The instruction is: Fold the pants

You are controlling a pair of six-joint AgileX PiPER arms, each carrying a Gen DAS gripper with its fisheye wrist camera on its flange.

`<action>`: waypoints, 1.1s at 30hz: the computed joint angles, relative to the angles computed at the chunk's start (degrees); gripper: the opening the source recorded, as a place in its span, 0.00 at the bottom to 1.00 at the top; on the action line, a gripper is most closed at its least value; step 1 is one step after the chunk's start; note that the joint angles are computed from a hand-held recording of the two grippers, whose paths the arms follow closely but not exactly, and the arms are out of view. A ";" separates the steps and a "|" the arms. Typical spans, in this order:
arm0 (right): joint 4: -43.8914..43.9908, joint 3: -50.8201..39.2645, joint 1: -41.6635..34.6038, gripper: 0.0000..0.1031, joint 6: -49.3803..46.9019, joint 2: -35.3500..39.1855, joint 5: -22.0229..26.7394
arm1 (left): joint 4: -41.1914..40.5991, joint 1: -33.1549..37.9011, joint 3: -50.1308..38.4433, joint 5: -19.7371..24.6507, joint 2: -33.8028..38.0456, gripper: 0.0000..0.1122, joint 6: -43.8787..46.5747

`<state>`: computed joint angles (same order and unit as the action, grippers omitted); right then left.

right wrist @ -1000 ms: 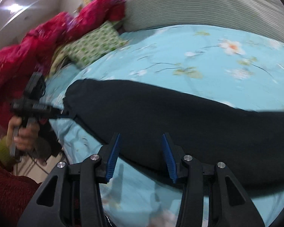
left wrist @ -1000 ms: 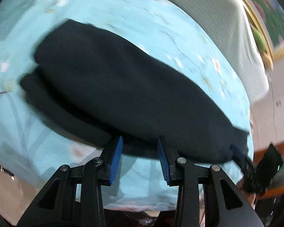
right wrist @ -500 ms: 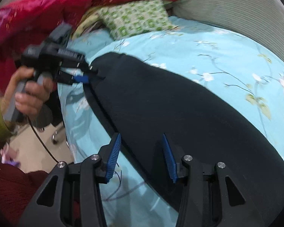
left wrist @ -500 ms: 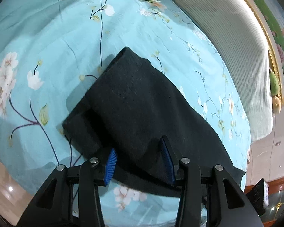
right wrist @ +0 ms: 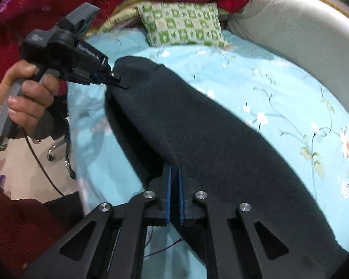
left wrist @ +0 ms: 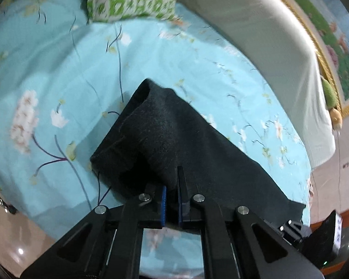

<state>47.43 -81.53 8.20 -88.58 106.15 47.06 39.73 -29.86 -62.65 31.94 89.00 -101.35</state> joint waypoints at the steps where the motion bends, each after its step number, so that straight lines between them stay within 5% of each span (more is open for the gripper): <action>1: 0.51 0.47 -0.72 0.06 -1.06 -0.88 1.28 | 0.88 -1.15 0.23 1.07 -0.77 0.04 -0.74; 6: 0.14 2.30 -1.00 0.06 -2.59 -2.12 1.76 | 3.78 -4.19 1.35 3.32 -0.52 0.04 -3.51; 14: -3.02 0.43 1.87 0.06 3.53 1.99 -1.01 | 8.44 -2.50 4.03 0.20 2.23 0.06 -7.98; 21: -3.43 -5.18 0.85 0.14 11.44 6.35 4.60 | 10.97 -2.40 5.24 -0.58 3.10 0.12 -9.75; 26: -2.42 -6.44 -0.81 0.32 13.04 5.59 9.50 | 7.54 -3.09 7.20 -0.51 -0.61 0.30 -7.88; 28: -0.38 -8.52 -2.11 0.39 13.69 6.01 12.25 | 5.80 -3.42 7.42 0.36 -1.34 0.52 -7.69; 30: 1.03 -12.26 -3.01 0.41 15.75 7.52 13.93 | 4.38 -4.10 6.11 3.98 -0.66 0.55 -7.25; 33: -0.18 -21.16 -3.21 0.42 22.31 11.90 14.24 | 2.74 -3.01 6.40 2.55 -0.47 0.55 -6.03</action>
